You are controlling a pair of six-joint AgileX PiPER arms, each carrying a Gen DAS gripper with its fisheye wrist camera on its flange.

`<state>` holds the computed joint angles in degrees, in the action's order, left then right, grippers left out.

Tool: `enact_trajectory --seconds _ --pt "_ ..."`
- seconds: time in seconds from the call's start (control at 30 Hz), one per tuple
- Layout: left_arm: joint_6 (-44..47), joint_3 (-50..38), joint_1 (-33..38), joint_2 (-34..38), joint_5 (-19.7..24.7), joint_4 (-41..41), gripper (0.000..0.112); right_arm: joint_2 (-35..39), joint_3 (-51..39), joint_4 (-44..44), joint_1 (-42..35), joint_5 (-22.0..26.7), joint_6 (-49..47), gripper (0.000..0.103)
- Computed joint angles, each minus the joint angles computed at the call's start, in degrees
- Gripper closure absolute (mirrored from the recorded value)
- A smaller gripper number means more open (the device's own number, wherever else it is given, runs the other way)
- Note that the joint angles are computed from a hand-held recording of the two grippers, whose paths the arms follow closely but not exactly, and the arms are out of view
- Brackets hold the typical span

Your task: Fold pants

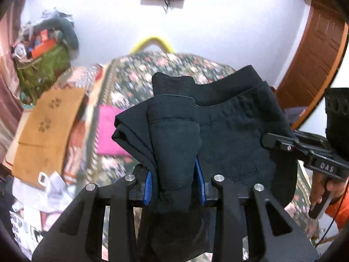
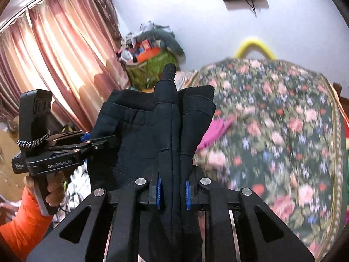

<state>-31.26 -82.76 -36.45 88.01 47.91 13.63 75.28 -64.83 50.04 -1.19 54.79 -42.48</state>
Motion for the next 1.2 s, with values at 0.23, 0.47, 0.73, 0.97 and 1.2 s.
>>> enact_trajectory --seconds 0.23,0.47,0.73,0.97,1.2 --pt "5.27 -8.60 7.31 6.59 -0.38 0.25 0.080 7.40 -6.19 0.60 6.17 -7.85 3.08 0.089" --pt "10.47 -15.93 14.34 16.48 -1.76 -2.14 0.080 18.01 -13.03 -1.06 11.77 -14.86 7.40 0.089" --pt "14.57 -28.50 19.07 31.72 -1.15 -3.96 0.080 29.75 -20.73 -3.47 14.59 -18.42 11.72 0.089" --pt "16.97 -39.19 21.42 43.64 0.15 -7.67 0.080 39.34 -28.75 -8.37 14.55 -17.66 15.54 0.089" --pt "17.83 -57.02 21.54 56.46 9.85 -7.56 0.075 45.45 -34.94 -16.67 14.63 -15.01 23.16 0.083"
